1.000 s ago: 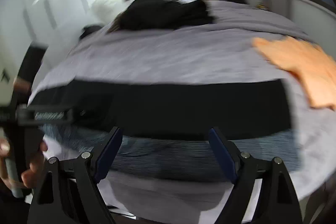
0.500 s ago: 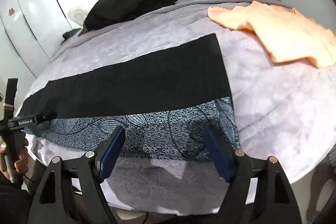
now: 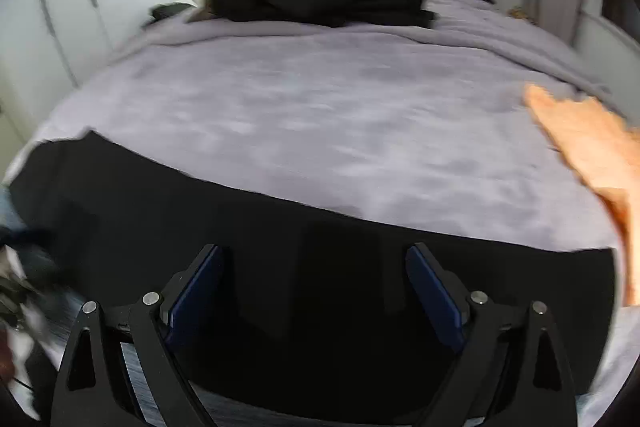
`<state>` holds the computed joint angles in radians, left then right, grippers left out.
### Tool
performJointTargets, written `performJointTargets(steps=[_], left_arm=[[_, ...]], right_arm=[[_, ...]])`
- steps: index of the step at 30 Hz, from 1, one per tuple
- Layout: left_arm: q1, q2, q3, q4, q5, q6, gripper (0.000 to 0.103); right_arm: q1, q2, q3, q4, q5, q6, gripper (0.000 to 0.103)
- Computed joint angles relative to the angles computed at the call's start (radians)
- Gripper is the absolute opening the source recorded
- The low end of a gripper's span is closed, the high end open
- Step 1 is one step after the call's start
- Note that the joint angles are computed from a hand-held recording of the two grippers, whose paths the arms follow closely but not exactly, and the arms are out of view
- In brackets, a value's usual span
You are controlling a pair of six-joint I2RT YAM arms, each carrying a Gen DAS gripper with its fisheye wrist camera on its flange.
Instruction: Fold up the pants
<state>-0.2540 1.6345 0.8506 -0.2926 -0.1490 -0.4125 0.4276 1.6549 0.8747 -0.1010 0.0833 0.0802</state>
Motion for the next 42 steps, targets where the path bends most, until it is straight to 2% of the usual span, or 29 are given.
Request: performJointTargets(steps=[2,3,5,6,7,9,13,15,17,20,23,29,31,32,34,36,39,42], left_arm=[[0.041,0.020,-0.008,0.014,0.021,0.013,0.102],[0.048,0.031,-0.009,0.025,0.023,0.021,0.102],[0.029,0.049,0.003,0.028,-0.013,0.029,0.102],[0.017,0.057,0.018,0.016,-0.025,0.023,0.102],[0.014,0.064,0.034,0.006,-0.012,0.024,0.102],[0.011,0.079,0.084,-0.012,0.053,0.047,0.102],[-0.025,0.198,0.296,-0.085,0.109,0.121,0.102],[-0.026,0.303,0.426,-0.157,0.037,0.144,0.102],[0.025,0.394,0.519,-0.232,0.054,0.157,0.102],[0.128,0.334,0.409,-0.157,0.124,0.207,0.102],[0.253,0.260,0.305,-0.129,0.101,0.275,0.102],[0.551,0.192,0.216,-0.091,0.082,0.443,0.102],[0.614,0.148,0.201,-0.088,0.109,0.460,0.102],[0.645,0.120,0.194,-0.079,0.126,0.465,0.102],[0.687,0.105,0.212,-0.079,0.146,0.444,0.102],[0.695,0.142,0.280,-0.113,0.157,0.404,0.102],[0.621,0.209,0.383,-0.172,0.168,0.405,0.102],[0.528,0.258,0.437,-0.222,0.192,0.485,0.102]], right_arm=[[-0.113,-0.057,-0.060,0.008,0.023,0.004,0.094],[-0.168,-0.078,-0.070,-0.001,-0.013,0.005,0.094],[-0.279,-0.128,-0.109,0.003,-0.192,-0.004,0.094],[-0.275,-0.130,-0.097,-0.021,-0.190,-0.019,0.094],[-0.251,-0.137,-0.091,-0.043,-0.143,-0.027,0.094],[-0.157,-0.121,-0.074,-0.068,0.007,-0.033,0.102],[-0.021,-0.072,-0.082,-0.026,0.172,-0.003,0.103],[-0.021,-0.081,-0.107,0.008,0.173,0.028,0.103],[-0.039,-0.084,-0.136,0.053,0.139,0.019,0.103],[-0.046,-0.107,-0.166,0.072,0.122,-0.007,0.103],[-0.031,-0.078,-0.157,0.096,0.145,-0.002,0.103],[-0.019,-0.040,-0.147,0.139,0.167,-0.001,0.103],[-0.002,-0.031,-0.092,0.043,0.200,0.028,0.103],[0.025,-0.018,-0.004,-0.108,0.231,0.100,0.103],[0.051,-0.017,0.085,-0.222,0.136,0.170,0.103],[0.152,-0.012,0.158,-0.229,0.074,0.229,0.103],[0.360,0.164,0.414,-0.276,0.016,0.164,0.103],[0.500,0.384,0.702,-0.347,0.046,0.080,0.103]])
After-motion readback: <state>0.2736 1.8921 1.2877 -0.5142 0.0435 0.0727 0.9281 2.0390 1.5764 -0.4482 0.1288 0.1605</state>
